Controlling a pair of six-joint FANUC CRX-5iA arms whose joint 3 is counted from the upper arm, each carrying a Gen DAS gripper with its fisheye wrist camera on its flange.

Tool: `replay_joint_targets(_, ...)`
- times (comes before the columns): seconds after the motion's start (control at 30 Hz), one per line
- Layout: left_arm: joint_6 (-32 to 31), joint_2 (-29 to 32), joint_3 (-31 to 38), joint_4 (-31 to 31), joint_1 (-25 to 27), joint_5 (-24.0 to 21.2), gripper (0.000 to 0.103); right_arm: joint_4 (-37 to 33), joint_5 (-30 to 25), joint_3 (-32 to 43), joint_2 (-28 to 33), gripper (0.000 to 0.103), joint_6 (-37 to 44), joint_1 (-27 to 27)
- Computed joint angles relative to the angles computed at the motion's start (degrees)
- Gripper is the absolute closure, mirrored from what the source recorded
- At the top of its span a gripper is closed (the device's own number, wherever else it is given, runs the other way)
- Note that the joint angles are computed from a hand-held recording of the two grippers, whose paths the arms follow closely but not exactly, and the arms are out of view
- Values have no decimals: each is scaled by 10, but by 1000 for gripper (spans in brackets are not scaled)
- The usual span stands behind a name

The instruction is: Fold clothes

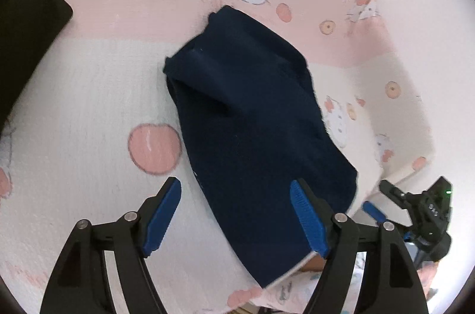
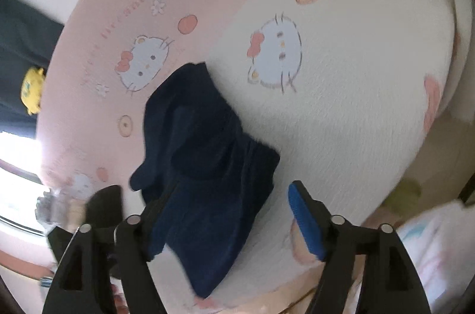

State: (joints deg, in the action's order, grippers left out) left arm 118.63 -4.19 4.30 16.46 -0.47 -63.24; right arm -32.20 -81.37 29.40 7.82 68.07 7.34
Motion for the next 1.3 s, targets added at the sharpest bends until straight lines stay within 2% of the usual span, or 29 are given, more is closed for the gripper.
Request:
replay_joint_targets(0.17, 25, -6, -7, -5, -7, -1, 28, -41, -14, -14, -5, 29, -19, -9)
replay_joint_targets(0.27, 48, -5, -1, -21, -21, -12, 28, -29, -12, -21, -3, 29, -28, 2)
replay_joint_targets(0.43, 48, -5, -18, 0, -21, -18, 28, -33, -20, -20, 6, 29, -38, 5)
replay_joint_targets(0.53, 66, 27, 43, -76, -54, -71, 28, -32, -29, -20, 15, 29, -52, 8)
replay_joint_targets(0.63, 42, 58, 116, -165, -103, -124, 28, -13, -33, -17, 20, 29, -47, 18)
replay_joint_targets(0.73, 14, 78, 157, -208, -137, -148, 28, -28, -44, -8, 28, 29, -36, 14)
replay_joint_targets(0.87, -5, 103, 203, -268, -177, -179, 28, -88, -66, -7, 35, 30, -38, -2)
replay_joint_targets(1.0, -21, 126, 230, -294, -198, -198, 28, -128, -81, -15, 38, 30, -38, -5)
replay_joint_targets(1.03, -25, 129, 232, -298, -199, -200, 28, -136, -86, -15, 41, 36, -38, -5)
replay_joint_targets(1.07, -29, 132, 234, -301, -200, -202, 28, -144, -92, -16, 43, 46, -39, -5)
replay_joint_targets(1.1, -34, 134, 236, -306, -203, -204, 28, -148, -95, -16, 45, 50, -38, -4)
replay_joint_targets(1.17, -45, 136, 242, -315, -209, -208, 28, -142, -95, -15, 45, 83, -32, 3)
replay_joint_targets(1.23, -61, 128, 242, -330, -219, -218, 28, -136, -95, -15, 45, 94, -25, 10)
replay_joint_targets(1.3, -79, 128, 252, -344, -230, -223, 28, -147, -91, -12, 44, 94, -12, 8)
